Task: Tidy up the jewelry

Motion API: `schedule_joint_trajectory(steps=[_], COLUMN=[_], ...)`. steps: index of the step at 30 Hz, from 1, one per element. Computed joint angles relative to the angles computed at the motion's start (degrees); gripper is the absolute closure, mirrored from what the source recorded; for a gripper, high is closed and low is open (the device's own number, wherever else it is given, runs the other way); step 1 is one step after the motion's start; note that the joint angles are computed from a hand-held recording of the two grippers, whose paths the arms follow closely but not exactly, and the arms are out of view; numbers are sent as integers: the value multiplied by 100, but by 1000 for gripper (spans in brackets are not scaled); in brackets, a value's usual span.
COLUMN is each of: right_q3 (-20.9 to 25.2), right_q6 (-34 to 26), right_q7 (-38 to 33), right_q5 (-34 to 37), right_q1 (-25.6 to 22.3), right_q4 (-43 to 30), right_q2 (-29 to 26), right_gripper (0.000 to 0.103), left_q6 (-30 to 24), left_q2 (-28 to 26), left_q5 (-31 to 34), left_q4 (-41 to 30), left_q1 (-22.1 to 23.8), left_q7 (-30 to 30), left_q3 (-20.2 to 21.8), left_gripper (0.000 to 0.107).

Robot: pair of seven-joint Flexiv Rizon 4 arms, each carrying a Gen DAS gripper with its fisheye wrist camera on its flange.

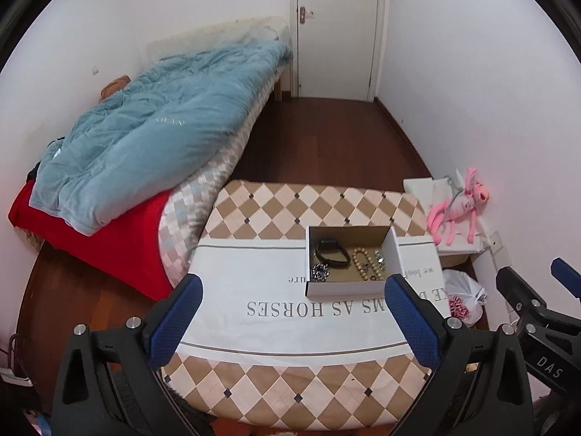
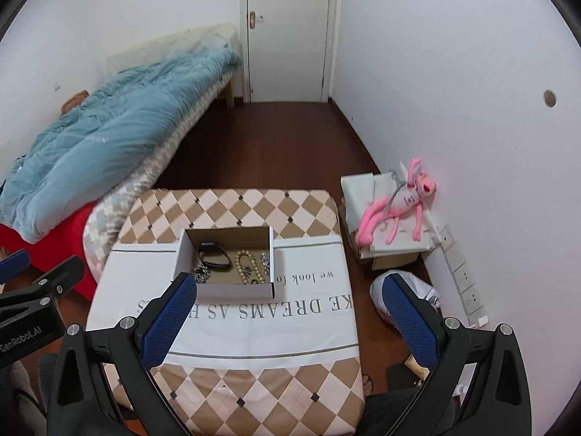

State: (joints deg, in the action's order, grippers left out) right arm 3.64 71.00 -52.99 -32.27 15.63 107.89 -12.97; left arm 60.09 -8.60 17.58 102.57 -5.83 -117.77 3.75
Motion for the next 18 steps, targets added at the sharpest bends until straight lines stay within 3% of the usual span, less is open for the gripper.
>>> schedule_joint_trajectory(steps=[9,18], right_q3=[144,357], right_q6=[92,-258], right_q7=[69,-445], right_q5=[56,631], right_q1=[-117,-148], right_q4=[297,187], right_q2=[548,609], right_gripper=[0,0], left_q6=[-31,-238], left_q2=[436,367], left_q5=[-88,-274], left_q4=[229,229], left_q1=[51,84], left_q7=[39,129], left_q3=[-103,-204], left_gripper=[4,4])
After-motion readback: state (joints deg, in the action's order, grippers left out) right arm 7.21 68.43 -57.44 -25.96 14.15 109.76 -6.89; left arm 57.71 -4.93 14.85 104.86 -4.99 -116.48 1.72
